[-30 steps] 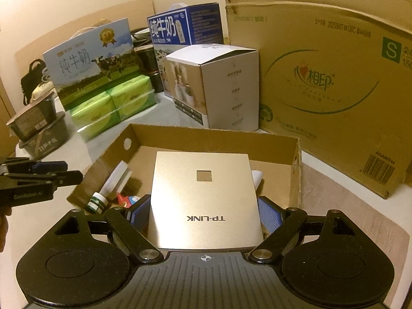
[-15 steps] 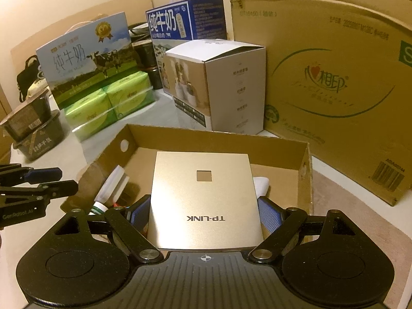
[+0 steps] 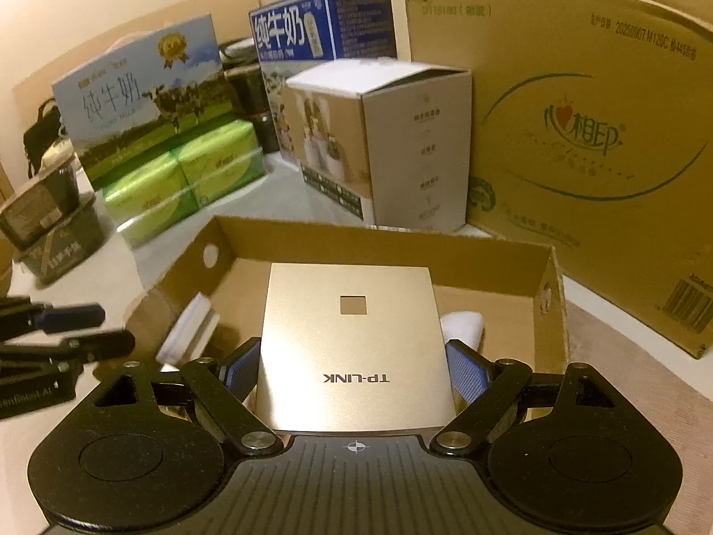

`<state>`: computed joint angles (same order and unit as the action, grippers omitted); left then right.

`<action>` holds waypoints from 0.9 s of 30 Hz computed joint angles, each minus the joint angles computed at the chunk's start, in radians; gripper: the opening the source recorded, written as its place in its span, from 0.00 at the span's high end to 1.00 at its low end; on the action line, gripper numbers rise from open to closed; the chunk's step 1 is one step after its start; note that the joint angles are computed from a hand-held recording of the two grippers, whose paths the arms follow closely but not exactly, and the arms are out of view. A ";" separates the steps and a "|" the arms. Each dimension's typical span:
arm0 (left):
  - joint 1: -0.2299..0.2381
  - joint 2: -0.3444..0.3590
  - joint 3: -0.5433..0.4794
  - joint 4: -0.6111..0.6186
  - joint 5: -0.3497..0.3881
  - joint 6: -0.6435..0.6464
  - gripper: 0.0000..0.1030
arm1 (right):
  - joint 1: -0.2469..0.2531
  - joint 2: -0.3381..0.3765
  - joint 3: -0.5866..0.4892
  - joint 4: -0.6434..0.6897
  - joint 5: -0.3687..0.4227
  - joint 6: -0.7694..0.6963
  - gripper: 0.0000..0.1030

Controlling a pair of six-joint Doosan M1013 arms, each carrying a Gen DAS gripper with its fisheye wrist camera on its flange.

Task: Organize rigid objects
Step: 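Open the left tool to drop the jar while the right tool releases the TP-LINK box, then bring both tools back toward the cream plug and floss pack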

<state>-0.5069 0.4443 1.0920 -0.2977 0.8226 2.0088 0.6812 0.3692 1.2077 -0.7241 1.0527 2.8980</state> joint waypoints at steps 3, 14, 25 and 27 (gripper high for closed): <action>0.000 -0.003 0.005 0.005 -0.004 -0.001 0.58 | -0.002 -0.003 0.008 -0.004 -0.016 0.018 0.16; -0.001 -0.033 0.043 0.005 -0.010 -0.008 0.45 | 0.032 -0.029 0.038 -0.054 0.027 0.104 0.15; -0.004 -0.098 0.112 -0.004 -0.039 -0.030 0.20 | 0.078 -0.049 0.039 -0.054 0.087 0.160 0.15; -0.003 -0.113 0.129 -0.012 -0.044 -0.032 0.17 | 0.091 -0.056 0.043 -0.060 0.094 0.183 0.15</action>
